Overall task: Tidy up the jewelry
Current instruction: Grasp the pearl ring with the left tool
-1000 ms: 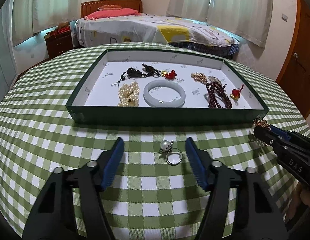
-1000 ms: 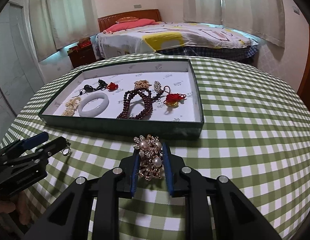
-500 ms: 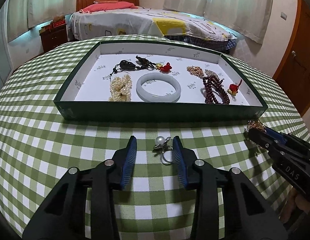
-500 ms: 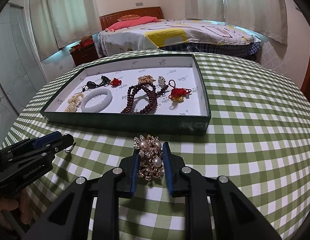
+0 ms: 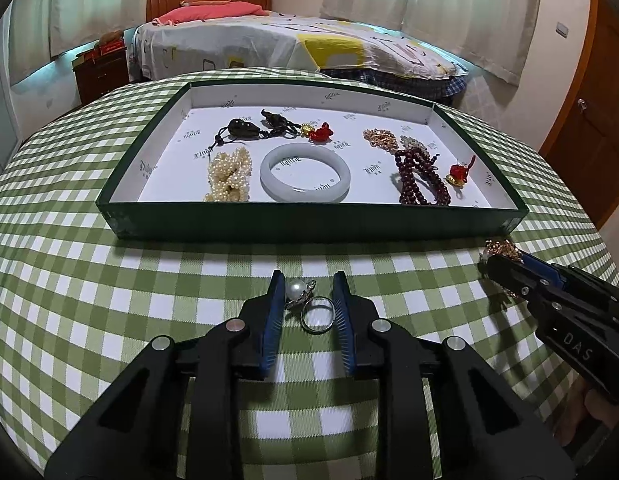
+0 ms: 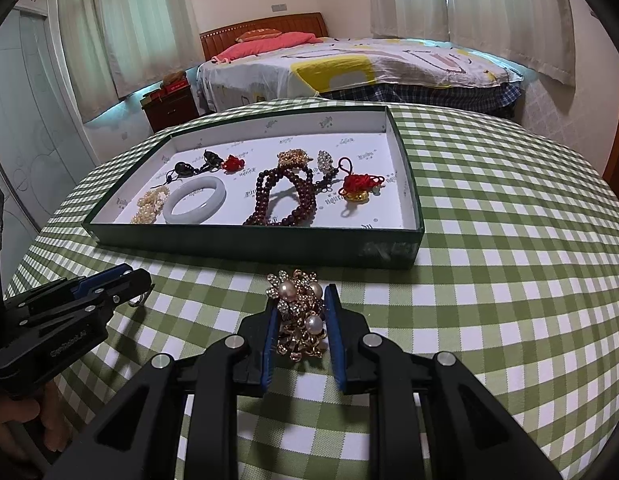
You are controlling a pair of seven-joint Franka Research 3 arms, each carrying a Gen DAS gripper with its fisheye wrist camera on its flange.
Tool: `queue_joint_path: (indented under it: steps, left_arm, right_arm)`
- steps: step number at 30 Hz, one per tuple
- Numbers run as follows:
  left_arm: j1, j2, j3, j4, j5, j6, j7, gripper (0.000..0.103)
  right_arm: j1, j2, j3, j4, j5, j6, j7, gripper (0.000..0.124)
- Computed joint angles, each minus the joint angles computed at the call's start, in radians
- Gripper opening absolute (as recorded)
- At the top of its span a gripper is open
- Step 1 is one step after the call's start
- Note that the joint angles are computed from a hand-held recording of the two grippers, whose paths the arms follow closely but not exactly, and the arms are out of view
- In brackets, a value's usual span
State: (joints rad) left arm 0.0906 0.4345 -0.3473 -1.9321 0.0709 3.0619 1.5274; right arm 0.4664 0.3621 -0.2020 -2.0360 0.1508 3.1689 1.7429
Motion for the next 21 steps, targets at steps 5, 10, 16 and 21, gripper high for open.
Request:
queue_joint_path:
  steps: [5,10,16,21]
  left_arm:
    - [0.027,-0.004,-0.029,-0.013,-0.006,0.013,0.027,0.017]
    - [0.038,-0.008,-0.041,-0.019,-0.013,0.013,0.043,0.017]
    - [0.069,-0.008,-0.079,-0.023,-0.035,0.010,0.082,0.017]
    - [0.069,-0.012,-0.082,-0.029,-0.040,0.018,0.093,0.017]
  right_arm:
    - [-0.008,0.002,0.010,0.001,0.005,0.000,-0.005,0.023]
    - [-0.010,0.002,0.013,0.000,0.010,0.004,-0.010,0.023]
    - [-0.012,0.002,0.018,-0.001,0.016,0.004,-0.015,0.023]
    - [-0.007,0.003,0.013,-0.001,0.018,0.006,-0.014,0.023]
